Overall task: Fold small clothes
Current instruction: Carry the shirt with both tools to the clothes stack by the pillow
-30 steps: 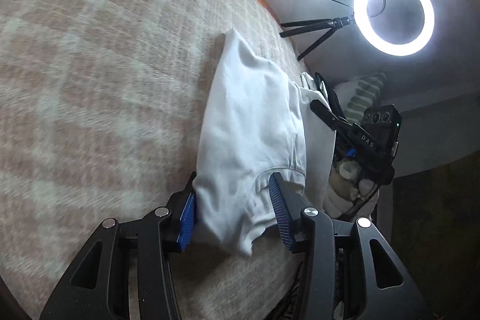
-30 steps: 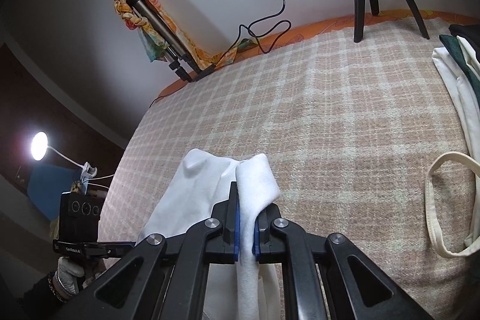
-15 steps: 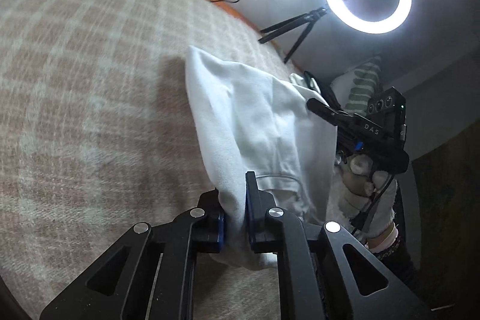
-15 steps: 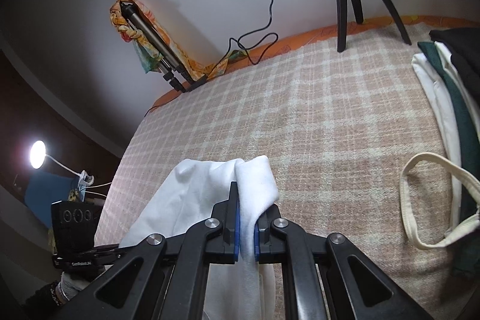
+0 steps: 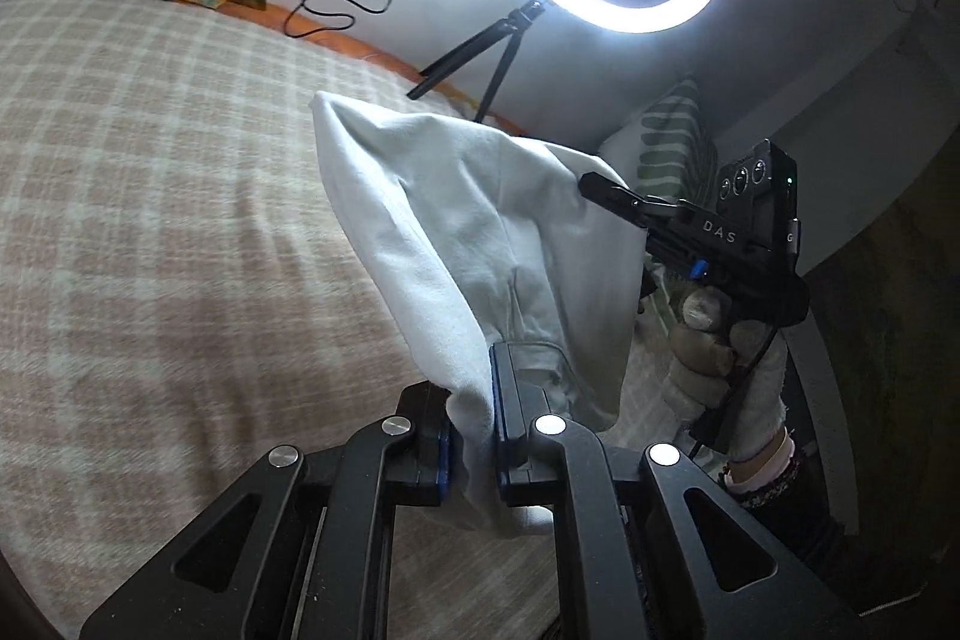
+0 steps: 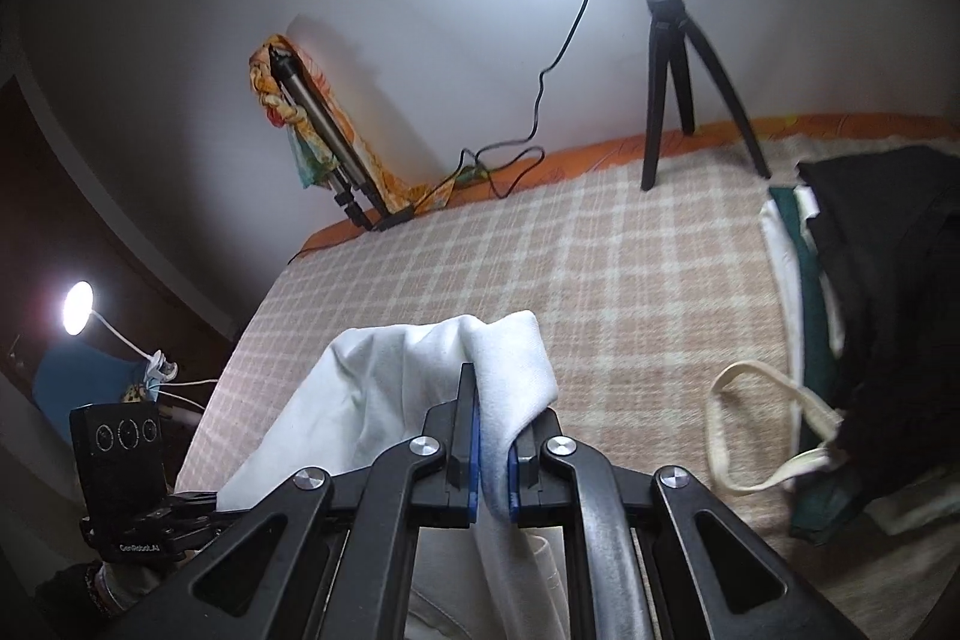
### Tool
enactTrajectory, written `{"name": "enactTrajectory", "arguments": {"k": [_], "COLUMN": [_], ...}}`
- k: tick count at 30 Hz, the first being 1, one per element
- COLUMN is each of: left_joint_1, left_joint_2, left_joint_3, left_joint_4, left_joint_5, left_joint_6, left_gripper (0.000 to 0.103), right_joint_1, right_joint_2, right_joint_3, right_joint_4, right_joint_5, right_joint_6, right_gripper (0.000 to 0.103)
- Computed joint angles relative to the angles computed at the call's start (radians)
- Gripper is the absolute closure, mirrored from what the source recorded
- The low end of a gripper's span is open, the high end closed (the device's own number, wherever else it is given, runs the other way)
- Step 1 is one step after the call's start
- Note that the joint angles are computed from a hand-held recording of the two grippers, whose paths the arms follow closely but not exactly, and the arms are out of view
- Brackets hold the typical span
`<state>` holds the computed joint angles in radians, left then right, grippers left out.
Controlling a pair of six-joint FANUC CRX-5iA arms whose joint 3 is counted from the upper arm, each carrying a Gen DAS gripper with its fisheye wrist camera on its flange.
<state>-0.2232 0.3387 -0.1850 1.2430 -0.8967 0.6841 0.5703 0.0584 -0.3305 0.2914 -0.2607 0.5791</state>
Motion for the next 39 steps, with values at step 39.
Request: {"name": "enactTrajectory", "arguments": {"k": [39], "left_joint_1": [-0.284], "left_joint_2": [0.616], "left_joint_3": [1.042], "left_joint_4": [-0.326], "left_joint_5": [-0.038], "left_joint_6": [0.32], "left_gripper": [0.095], "right_joint_1": [-0.483], "right_joint_2": [0.012], "right_joint_3": [0.143], "right_joint_4": [-0.279], "right_joint_5": [-0.185], "right_joint_6": [0.563], "right_gripper": [0.099]}}
